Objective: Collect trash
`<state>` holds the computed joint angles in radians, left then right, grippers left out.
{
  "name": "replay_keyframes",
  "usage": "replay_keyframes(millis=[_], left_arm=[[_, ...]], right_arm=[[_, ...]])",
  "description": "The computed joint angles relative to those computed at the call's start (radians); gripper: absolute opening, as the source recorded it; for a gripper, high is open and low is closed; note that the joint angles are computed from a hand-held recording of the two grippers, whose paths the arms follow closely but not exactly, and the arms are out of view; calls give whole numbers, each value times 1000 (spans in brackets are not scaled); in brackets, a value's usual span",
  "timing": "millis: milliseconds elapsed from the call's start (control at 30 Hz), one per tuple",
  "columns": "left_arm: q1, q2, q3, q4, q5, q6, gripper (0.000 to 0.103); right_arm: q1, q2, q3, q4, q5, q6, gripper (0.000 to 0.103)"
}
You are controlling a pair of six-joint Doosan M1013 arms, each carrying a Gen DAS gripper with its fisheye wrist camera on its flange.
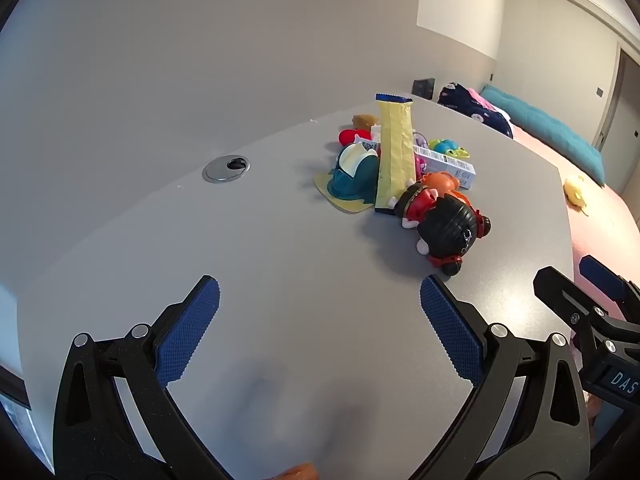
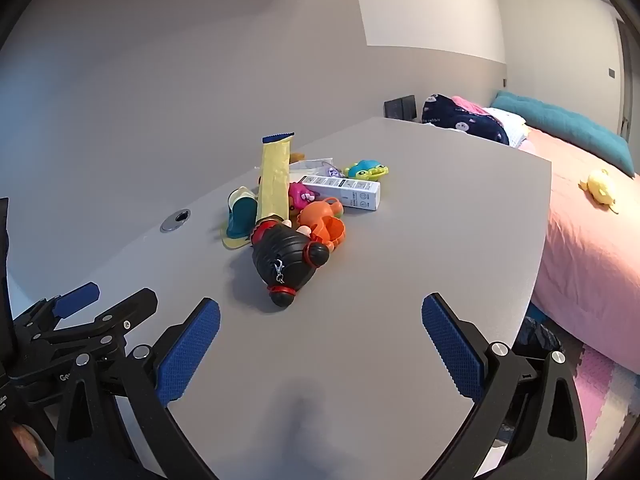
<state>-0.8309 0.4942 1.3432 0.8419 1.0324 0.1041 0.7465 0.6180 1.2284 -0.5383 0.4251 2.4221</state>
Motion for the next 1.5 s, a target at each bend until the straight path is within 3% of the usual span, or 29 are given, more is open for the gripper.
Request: replay_keyframes(millis=[1500], left_arm=[[0, 1, 1, -24, -13, 4, 97]], right_arm=[[-4, 3, -4, 68, 12, -39, 101]])
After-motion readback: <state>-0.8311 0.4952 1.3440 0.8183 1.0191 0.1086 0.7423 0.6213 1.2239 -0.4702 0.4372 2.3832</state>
